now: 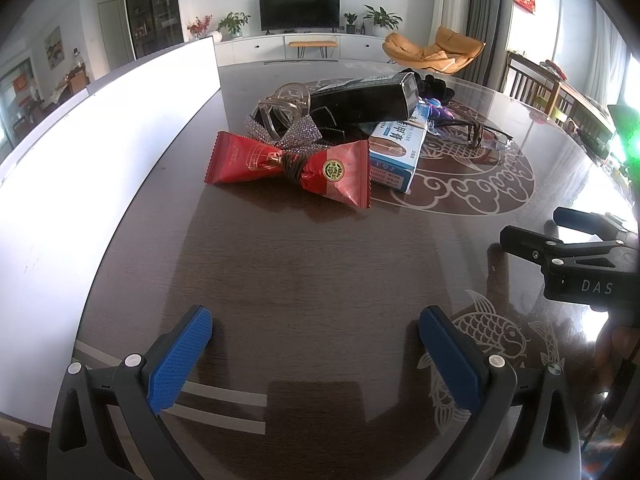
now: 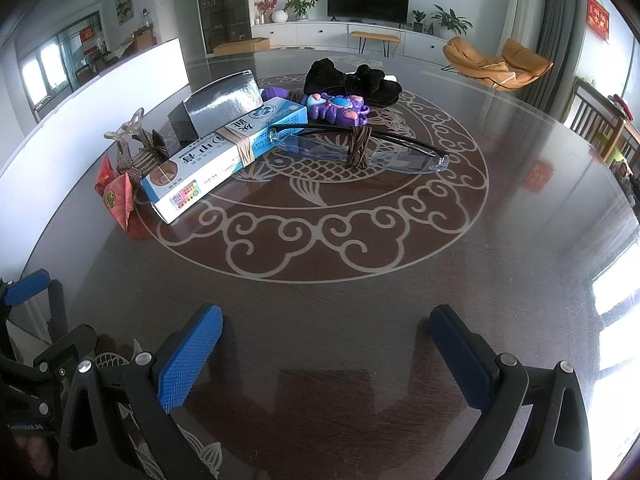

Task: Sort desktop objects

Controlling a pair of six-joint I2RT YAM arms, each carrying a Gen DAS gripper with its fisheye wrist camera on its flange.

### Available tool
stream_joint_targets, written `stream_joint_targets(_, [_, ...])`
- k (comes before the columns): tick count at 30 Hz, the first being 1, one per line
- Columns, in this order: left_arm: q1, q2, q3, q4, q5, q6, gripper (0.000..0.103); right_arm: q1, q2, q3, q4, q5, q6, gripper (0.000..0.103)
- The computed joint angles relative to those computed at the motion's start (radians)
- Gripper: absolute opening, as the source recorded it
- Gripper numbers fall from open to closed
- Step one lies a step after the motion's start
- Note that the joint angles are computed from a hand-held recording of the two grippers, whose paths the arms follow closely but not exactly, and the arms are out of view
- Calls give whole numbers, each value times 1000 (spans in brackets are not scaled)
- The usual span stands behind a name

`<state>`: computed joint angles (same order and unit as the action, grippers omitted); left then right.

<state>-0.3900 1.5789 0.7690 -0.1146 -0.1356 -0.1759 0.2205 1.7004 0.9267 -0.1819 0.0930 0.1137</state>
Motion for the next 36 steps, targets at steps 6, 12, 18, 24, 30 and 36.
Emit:
stream_joint_targets(6, [-2,9,14,-10,-3,-3,103,0,1,0,1,0,0,103])
stream_joint_targets(12, [-2,14,19,-11,-4,-4,103,0,0,0,1,-1,-1,103])
stream_joint_targets(18, [-3,16,23,-11,-5,-5,103,-1,1,0,1,-1,-1,103])
stream_joint_targets(24, [-4,17,21,-8,-6,-6,103,-1,1,0,2,-1,-1,103])
stream_joint_targets(30, [-7,18,22,-8,-11,-12,103,-1,0,0,1,-1,-1,103])
stream_joint_targets(36, [-7,18,22,-7,-11,-12,103,-1,1,0,2,-1,-1,103])
